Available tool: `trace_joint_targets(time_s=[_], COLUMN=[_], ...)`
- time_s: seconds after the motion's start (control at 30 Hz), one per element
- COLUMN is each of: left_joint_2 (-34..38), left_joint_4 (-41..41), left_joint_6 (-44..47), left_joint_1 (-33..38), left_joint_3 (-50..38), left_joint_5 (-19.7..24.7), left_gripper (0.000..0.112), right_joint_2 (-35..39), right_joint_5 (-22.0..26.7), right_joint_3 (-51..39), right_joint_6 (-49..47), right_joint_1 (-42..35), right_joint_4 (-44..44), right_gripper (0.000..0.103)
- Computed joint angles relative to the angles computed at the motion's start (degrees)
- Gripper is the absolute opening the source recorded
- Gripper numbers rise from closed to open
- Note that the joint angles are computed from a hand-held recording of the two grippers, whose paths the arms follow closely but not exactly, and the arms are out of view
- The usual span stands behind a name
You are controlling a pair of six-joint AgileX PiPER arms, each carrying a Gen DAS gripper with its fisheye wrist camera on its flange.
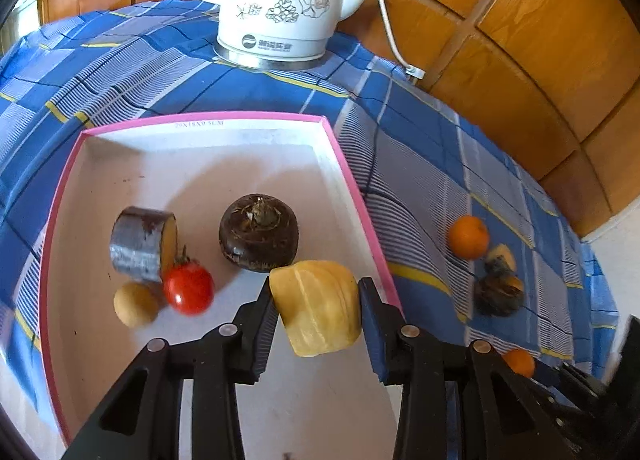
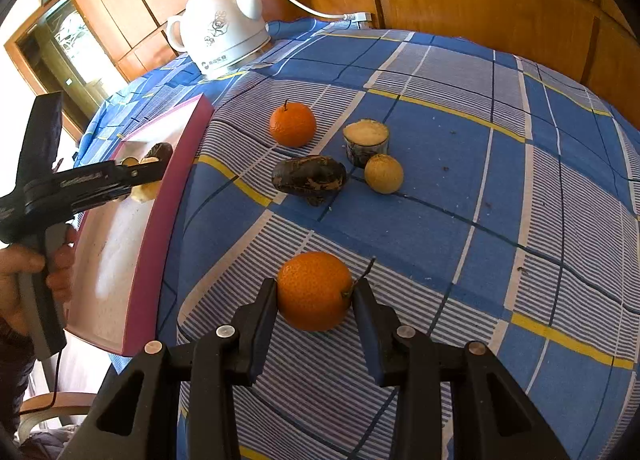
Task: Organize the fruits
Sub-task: 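Carry the yellow chunk into the pink tray with the left tool, then open the left tool to release the chunk and withdraw it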
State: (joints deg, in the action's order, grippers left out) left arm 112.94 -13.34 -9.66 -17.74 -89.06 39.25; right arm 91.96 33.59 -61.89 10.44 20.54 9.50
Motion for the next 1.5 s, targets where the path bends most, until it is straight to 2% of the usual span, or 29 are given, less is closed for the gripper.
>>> trace_joint_targets(time_s=[0.07, 0.17, 0.53, 0.7, 0.9, 1.33, 1.5], left_joint_2=[-0.8, -3.0, -10.5, -10.9, -8.0, -3.7, -4.8], left_joint_4=[0.0, 2.0, 17.4, 18.5, 19.6, 18.3, 18.1], left_joint_6=[0.0, -1.2, -15.2, -15.1, -15.9, -15.0, -15.6], left_joint_1=[0.0, -0.5, -4.4, -5.7, -6.4, -6.2, -6.2], left_joint_3=[1.2, 3.8, 12.6, 13.3, 10.9, 6.5, 7.8], left_joint_5=[-1.3, -3.6, -6.9, -6.9, -5.1, -3.8, -5.3], left_gripper=[0.05, 0.056, 0.054, 0.048, 0.042, 0.043, 0.042], right_joint_2=[0.0, 0.0, -0.2, -0.2, -0.1, 0.0, 0.3], right_joint_5=[0.0, -0.1, -0.4, -0.1, 0.0, 0.0, 0.0], right_joint_3=[0.0, 0.0, 0.3, 0.1, 0.0, -0.1, -0.3], right_joint_6=[-0.1, -0.1, 1.4, 2.3, 2.4, 2.4, 2.5], right_joint_1=[-0.1, -0.1, 0.5, 0.8, 0.8, 0.6, 0.6], right_joint_4=[0.1, 0.2, -1.6, -2.3, -2.2, -2.2, -2.5], right_gripper=[0.038, 0.039, 0.039, 0.039, 0.039, 0.039, 0.039])
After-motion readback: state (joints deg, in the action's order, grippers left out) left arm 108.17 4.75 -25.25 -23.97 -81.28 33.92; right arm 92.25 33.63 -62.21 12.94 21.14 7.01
